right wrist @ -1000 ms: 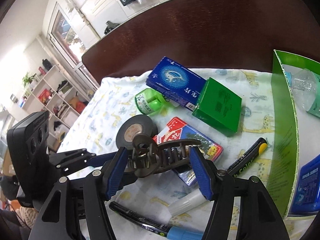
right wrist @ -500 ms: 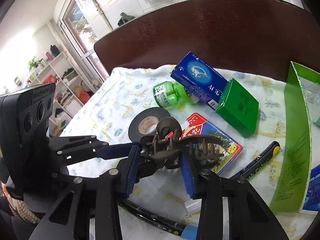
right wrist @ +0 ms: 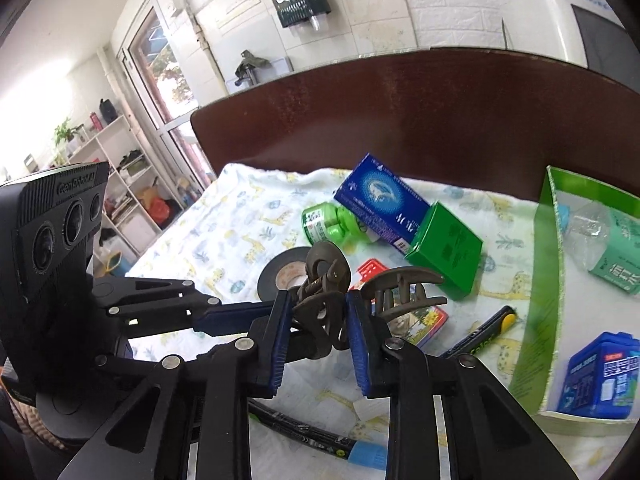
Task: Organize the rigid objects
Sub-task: 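Carry the brown claw clip into the green box with the right gripper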
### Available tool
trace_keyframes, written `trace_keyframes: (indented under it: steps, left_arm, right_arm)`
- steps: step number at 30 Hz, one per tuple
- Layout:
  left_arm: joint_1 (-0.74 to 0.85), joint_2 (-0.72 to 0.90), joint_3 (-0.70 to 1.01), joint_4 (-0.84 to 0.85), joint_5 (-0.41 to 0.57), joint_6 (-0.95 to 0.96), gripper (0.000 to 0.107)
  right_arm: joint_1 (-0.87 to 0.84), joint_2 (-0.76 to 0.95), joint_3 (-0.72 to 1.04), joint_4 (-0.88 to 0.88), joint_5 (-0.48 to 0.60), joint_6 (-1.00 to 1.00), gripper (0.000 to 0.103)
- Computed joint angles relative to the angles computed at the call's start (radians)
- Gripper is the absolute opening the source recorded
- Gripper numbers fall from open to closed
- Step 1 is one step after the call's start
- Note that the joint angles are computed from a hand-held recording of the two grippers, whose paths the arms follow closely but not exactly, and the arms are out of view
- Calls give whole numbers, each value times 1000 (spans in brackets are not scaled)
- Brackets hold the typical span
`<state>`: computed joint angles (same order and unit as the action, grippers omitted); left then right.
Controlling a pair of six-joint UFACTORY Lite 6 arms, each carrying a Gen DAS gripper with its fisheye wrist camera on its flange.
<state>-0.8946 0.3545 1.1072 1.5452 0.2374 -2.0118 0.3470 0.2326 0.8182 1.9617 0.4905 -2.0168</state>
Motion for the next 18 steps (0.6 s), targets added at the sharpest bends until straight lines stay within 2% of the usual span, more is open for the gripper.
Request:
trace_keyframes:
  steps: [4,10,18]
  left_arm:
    - [-32,18,79,-101,38,142,18]
    - [-69,124,317,-359,70,500,18]
    - [-118,442,866,-812,167,1098,18]
  right_arm:
    - [-25,-90,-53,5,19,-6,29]
    - [-121,-231,-122,-12,33,12,29]
    - [-377,-382,-195,-108,131,79,29]
